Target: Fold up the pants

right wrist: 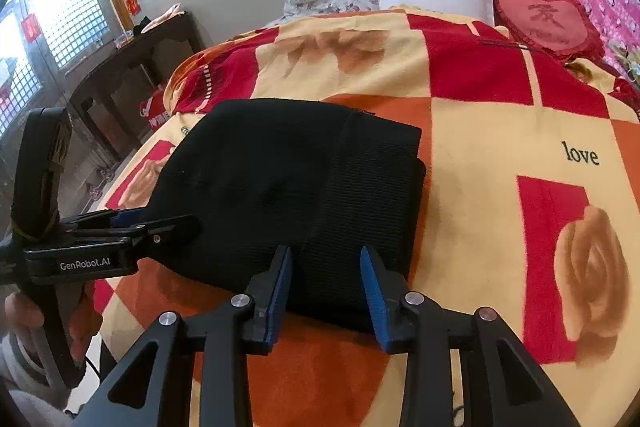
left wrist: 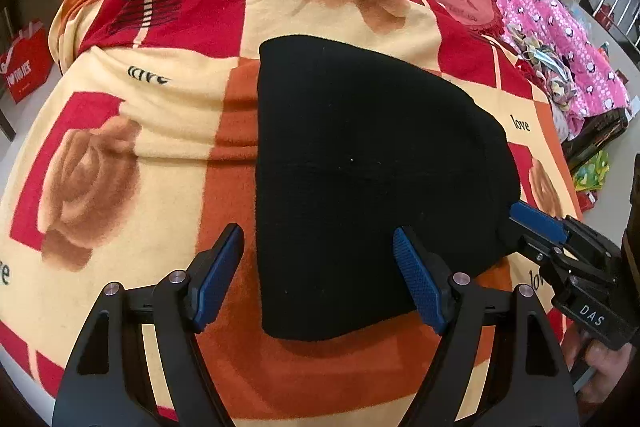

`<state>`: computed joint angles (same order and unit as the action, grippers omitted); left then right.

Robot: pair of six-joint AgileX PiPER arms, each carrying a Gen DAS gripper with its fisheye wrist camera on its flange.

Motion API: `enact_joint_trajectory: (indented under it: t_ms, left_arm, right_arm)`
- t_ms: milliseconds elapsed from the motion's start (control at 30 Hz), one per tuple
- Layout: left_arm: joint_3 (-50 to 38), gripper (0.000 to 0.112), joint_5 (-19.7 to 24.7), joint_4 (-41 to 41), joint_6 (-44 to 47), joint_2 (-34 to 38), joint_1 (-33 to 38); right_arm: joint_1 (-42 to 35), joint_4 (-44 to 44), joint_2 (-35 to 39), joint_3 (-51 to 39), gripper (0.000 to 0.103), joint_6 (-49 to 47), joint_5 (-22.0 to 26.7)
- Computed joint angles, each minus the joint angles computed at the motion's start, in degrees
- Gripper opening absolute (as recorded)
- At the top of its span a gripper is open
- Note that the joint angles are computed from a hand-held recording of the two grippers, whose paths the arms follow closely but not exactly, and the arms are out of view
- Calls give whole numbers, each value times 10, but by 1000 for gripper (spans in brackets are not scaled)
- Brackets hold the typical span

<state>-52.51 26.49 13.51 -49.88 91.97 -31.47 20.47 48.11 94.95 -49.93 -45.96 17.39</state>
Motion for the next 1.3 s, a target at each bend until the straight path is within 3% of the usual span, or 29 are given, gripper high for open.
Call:
enact_joint_trajectory:
  t_ms: [167,300,400,533,700,733,900,1033,1100,1200,1300]
  left_arm:
    - [-4,78,21,28,-18,-12,-6]
    - [-3,78,22,30,-23,-12,-8]
    - [-2,78,22,35,-29,-10,-10]
    - [3,78,12,-5,13,-22,5]
    - [10,78,7,-22,41,-39,36]
    - [12,78,2,-40,59,-40,48]
    - [20,78,-28,-234,244,-32,125]
    - [3,78,-27,-344,371,0,139]
    - [-12,78,-21,-370,402,22,138]
    - [-26,87,-22,-425,451,49,141]
    - [-29,88,-41,-431,460,57,132]
  right_arm:
    - [0,1,-22,0,39,0,13]
    - [10,-57,-12,-2,40,54,5]
    - [6,9,-7,9,42,-9,-5]
    - [-10,20,-11,-1,44,-24,23]
    - [-40,64,-3,-8,56,-47,22]
    - [-51,81,9,-17,60,-57,35]
    - [-93,186,68,-50,63,-130,102]
    - [-99,180,111,-86,66,-120,127]
    - [-104,205,129,-98,68,-140,143]
    - [-106,246,145,-108,71,-177,152]
    - [-102,306,147,-98,65,-222,139]
